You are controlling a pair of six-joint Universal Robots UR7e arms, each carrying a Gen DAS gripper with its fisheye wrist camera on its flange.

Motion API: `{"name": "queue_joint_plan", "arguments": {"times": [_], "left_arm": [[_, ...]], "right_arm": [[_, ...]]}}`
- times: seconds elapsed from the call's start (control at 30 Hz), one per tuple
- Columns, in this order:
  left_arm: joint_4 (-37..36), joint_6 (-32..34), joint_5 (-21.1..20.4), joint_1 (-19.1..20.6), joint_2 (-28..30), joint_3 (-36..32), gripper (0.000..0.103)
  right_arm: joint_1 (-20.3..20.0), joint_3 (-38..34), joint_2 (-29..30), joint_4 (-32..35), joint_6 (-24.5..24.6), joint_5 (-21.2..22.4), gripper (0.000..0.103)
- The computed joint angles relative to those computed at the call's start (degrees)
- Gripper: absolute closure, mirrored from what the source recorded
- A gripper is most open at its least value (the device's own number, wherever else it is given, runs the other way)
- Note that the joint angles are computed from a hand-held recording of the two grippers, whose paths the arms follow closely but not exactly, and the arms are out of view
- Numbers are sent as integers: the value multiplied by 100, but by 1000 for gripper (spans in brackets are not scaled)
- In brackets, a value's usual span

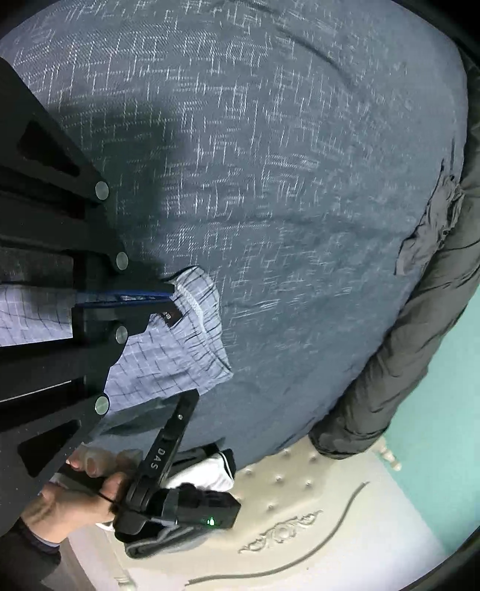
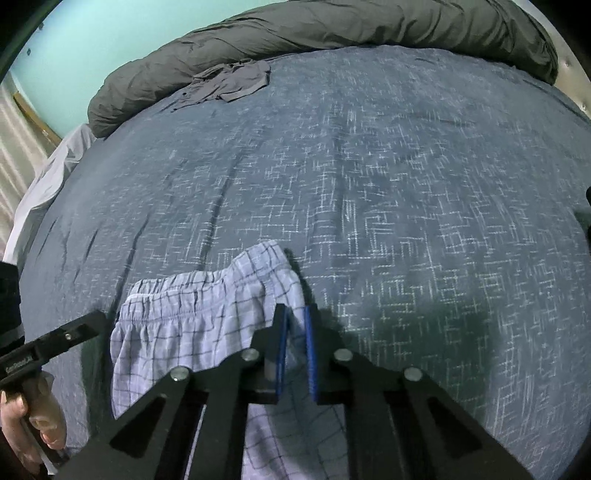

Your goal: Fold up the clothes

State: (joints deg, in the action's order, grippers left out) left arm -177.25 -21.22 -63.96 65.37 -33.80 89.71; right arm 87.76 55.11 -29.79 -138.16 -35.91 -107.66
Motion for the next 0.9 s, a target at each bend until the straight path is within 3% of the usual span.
{"name": "queue_joint_plan", "arguments": {"times": [0.1, 0.13, 0.27, 0.37, 0.47, 0.67, 0.9], "left_arm": [[67, -75, -171, 31, 61, -98, 74], [101, -96, -213, 46, 87, -139, 74], [242, -133, -321, 102, 167, -278, 76], [285, -79, -291, 114, 203, -348, 88], [189, -31, -147, 78, 179, -307, 93], [-23, 25, 165, 20, 116, -195, 93], [468, -313, -275, 255, 189, -520, 91]], "right_arm": [[-25, 228, -122, -174, -54, 61, 99], [-37, 284, -156, -207, -68, 93, 100], [-74, 370, -241, -178, -130, 184, 101], [-80, 394, -266, -174, -138, 237, 101], [-87, 348, -270, -131, -154, 280, 102], [-105, 622, -415, -316, -299, 312, 102], [-90, 551, -277, -438, -211, 12, 102]]}}
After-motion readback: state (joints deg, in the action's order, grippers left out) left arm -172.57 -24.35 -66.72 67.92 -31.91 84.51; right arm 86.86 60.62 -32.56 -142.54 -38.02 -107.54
